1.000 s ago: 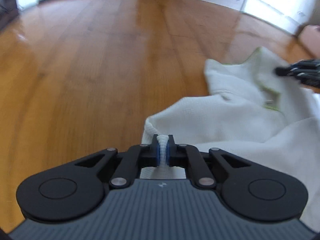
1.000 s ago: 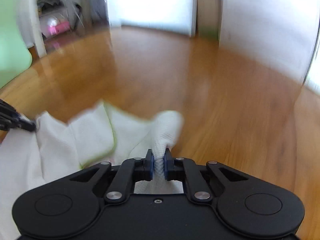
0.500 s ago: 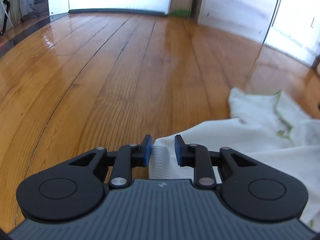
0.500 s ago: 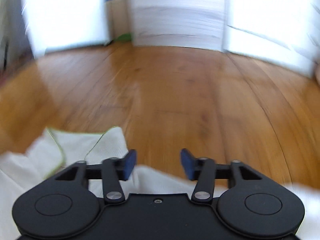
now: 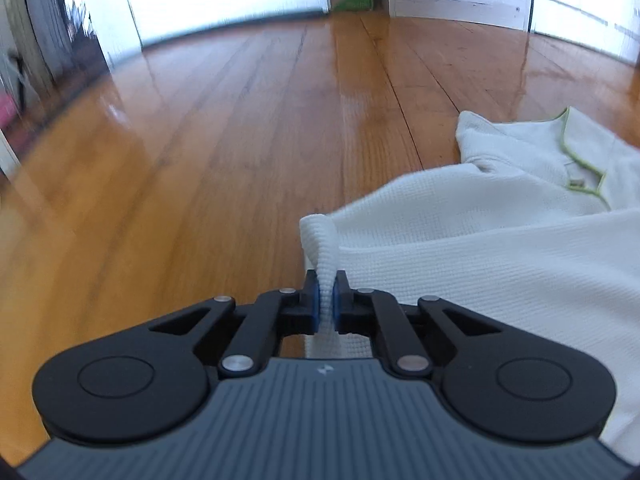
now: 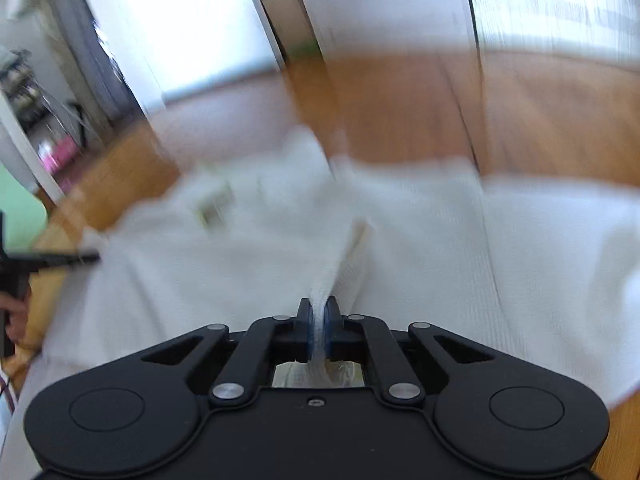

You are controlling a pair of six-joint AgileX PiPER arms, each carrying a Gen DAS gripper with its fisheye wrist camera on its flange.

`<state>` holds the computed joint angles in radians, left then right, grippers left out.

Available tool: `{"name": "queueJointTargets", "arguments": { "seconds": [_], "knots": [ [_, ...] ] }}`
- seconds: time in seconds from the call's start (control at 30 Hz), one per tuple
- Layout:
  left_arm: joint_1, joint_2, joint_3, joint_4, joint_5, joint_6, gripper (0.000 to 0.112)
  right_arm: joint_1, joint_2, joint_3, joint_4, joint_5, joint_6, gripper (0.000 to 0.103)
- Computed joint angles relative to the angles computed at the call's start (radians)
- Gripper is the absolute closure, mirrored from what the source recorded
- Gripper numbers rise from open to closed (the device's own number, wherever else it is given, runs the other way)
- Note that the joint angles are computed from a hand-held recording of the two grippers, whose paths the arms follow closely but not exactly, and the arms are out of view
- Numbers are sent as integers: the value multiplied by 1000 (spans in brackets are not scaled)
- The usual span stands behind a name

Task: Fold clothes

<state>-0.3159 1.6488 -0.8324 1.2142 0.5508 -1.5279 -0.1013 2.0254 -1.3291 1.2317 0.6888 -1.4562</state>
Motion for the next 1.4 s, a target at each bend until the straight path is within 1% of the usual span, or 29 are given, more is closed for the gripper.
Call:
{"name": "queueJointTargets", "arguments": {
  "seconds": [0.07, 0.1, 0.17, 0.23, 0.27, 0.3, 0.37, 0.4, 0.43, 0.47, 0.53, 0.6, 0.63, 0.7, 0.73, 0.77, 0.8, 0.83, 0.9, 1.0, 1.07, 1.1, 1.13, 1.2, 1.23, 1.27, 1.3, 1.33, 1.4],
  "knots": [
    [-48, 17, -19, 23, 80, -19, 106, 20, -57, 30, 108, -55, -142, 96],
    [-63, 33, -37, 9, 116, -5, 101, 30, -83, 21, 103, -74, -152, 95],
    [-71, 54, -83, -53, 168, 40, 100, 75, -47, -62, -28, -172, -54, 96],
    [-91, 18, -76, -84, 174, 28, 97, 114, 46, -169, -228, -250, 132, 95],
    [-110, -15, -63, -96, 166, 21, 93, 124, 89, -216, -328, -260, 232, 95],
    [-139, -50, -49, -107, 156, 16, 86, 119, 116, -257, -428, -231, 332, 89],
    [-217, -120, -22, -128, 128, 30, 73, 99, 147, -313, -508, -146, 474, 88],
    [-256, -143, -16, -147, 109, 63, 69, 78, 147, -319, -488, -114, 487, 76],
    [-291, -148, -20, -175, 95, 111, 68, 50, 147, -313, -428, -83, 470, 56],
    [-320, -141, -30, -210, 84, 169, 67, 26, 153, -310, -367, -48, 463, 51],
    [-374, -122, -57, -288, 63, 296, 63, -21, 173, -308, -269, 39, 471, 48],
    [-420, -76, -94, -337, 98, 379, 61, -57, 206, -328, -263, 124, 522, 47],
    [-440, -47, -112, -341, 130, 397, 61, -63, 216, -328, -273, 130, 533, 47],
    [-474, 7, -132, -314, 190, 404, 59, -63, 213, -285, -227, 104, 439, 47],
    [-492, 28, -129, -272, 218, 382, 57, -59, 212, -274, -212, 108, 387, 64],
    [-512, 40, -108, -200, 240, 332, 49, -51, 216, -281, -217, 130, 348, 80],
    [-523, 43, -87, -146, 258, 301, 48, -51, 200, -262, -198, 138, 303, 81],
    [-527, 38, -76, -132, 268, 299, 50, -57, 165, -221, -158, 136, 252, 82],
    [-508, -2, -75, -188, 260, 337, 96, -69, 99, -145, -83, 137, 153, 83],
    [-472, -69, -84, -313, 243, 353, 98, -119, 17, -71, -15, 188, 119, 83],
    [-441, -90, -92, -419, 222, 414, 98, -143, -3, -72, -83, 211, 179, 82],
    [-428, -87, -101, -476, 219, 459, 95, -131, 3, -91, -177, 192, 224, 81],
    [-425, -75, -112, -523, 228, 493, 93, -115, 8, -94, -264, 151, 249, 74],
    [-437, -66, -129, -566, 247, 516, 79, -113, -5, -52, -318, 57, 246, 72],
    [-451, -88, -120, -564, 216, 502, 76, -147, -22, -33, -285, 60, 221, 69],
    [-463, -117, -105, -557, 161, 484, 65, -195, -32, -13, -212, 91, 165, 66],
    [-472, -135, -100, -557, 105, 478, 58, -253, -34, -9, -150, 148, 135, 55],
    [-479, -146, -104, -564, 45, 483, 55, -305, -37, -14, -118, 183, 144, 40],
    [-504, -106, -179, -587, 7, 520, 50, -377, -41, -36, -113, 174, 206, 38]
  ]
}}
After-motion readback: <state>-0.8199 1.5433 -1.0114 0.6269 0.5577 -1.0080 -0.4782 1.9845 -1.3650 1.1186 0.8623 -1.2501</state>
